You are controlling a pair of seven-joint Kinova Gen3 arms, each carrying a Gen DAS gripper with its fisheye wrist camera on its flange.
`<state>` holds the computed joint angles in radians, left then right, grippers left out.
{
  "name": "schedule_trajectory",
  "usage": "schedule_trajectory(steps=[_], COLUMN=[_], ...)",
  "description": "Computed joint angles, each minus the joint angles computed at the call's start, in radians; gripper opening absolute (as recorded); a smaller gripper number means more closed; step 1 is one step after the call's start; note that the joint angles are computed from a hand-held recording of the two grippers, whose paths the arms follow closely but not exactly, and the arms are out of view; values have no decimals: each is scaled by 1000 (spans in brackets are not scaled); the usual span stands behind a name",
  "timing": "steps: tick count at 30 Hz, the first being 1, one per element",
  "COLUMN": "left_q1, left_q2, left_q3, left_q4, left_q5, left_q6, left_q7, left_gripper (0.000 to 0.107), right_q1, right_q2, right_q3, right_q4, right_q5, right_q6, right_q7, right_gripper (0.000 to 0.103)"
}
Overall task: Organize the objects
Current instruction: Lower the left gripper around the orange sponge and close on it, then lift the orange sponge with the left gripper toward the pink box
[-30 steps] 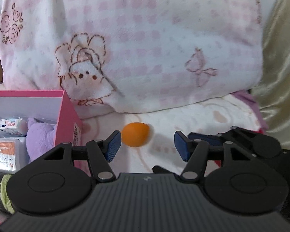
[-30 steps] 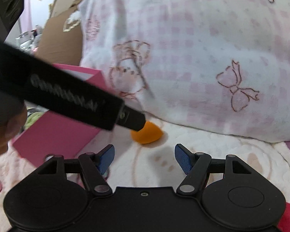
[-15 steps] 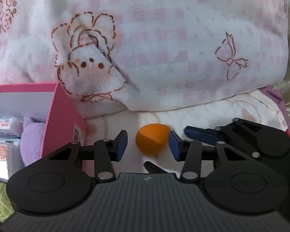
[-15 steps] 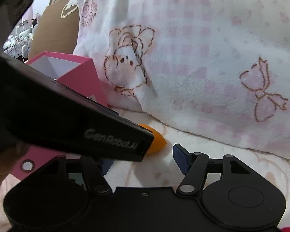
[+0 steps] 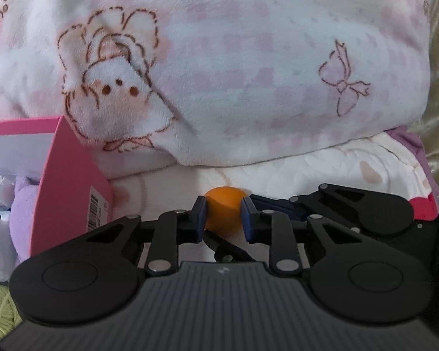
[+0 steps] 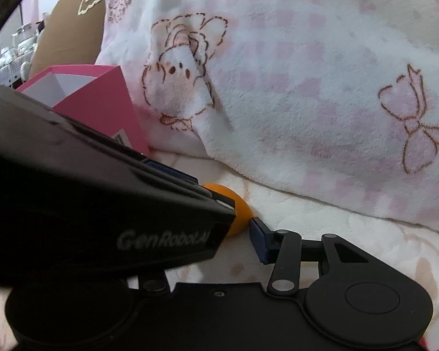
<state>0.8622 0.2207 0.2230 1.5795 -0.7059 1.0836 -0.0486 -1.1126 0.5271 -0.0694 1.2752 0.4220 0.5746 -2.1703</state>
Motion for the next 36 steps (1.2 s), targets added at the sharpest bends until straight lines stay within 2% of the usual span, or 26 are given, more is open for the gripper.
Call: schedule_trajectory(steps=[7,11,14,20,25,26,29,32,36], left_q1=[-1,-18,-18,9,28,28,31,40,57], left_q2=[-37,-76,-81,-100,-150,-164,-188,-197,-221], left_q3=[16,35,53,83,122,133,170,204,244], left_q4=[29,40,27,27,54,63,71,49,29], left_q5=[-1,33,36,27,53,65,77,89,79], left_q6=[-36,-85,-82,-76,-59,-59,-37,20,80], left_q7=[40,41,32,37,48,61,93,98,124], left_gripper=[21,21,21,21,21,21,21,21,21], right_q1=[-59,-79,-86,-94,-152,-146,-160,-135,-143], right_q2=[-50,-101,-137,-201,-265,-276,-268,-281,-286], right_q3=[54,66,61,19,2,-23,-68,-138,-188], right_q4=[92,158,200,263,362,373,339,310,284], right_q5=[78,127,174,266,412,422,424,372,383], right_q6=[-60,-80,-85,-51,-50,-42,19,79,132], right_q7=[-123,-219,-282,-393,-569,-588,-606,-570,-562], right_gripper=[45,44,44,44,44,44,44,44,44])
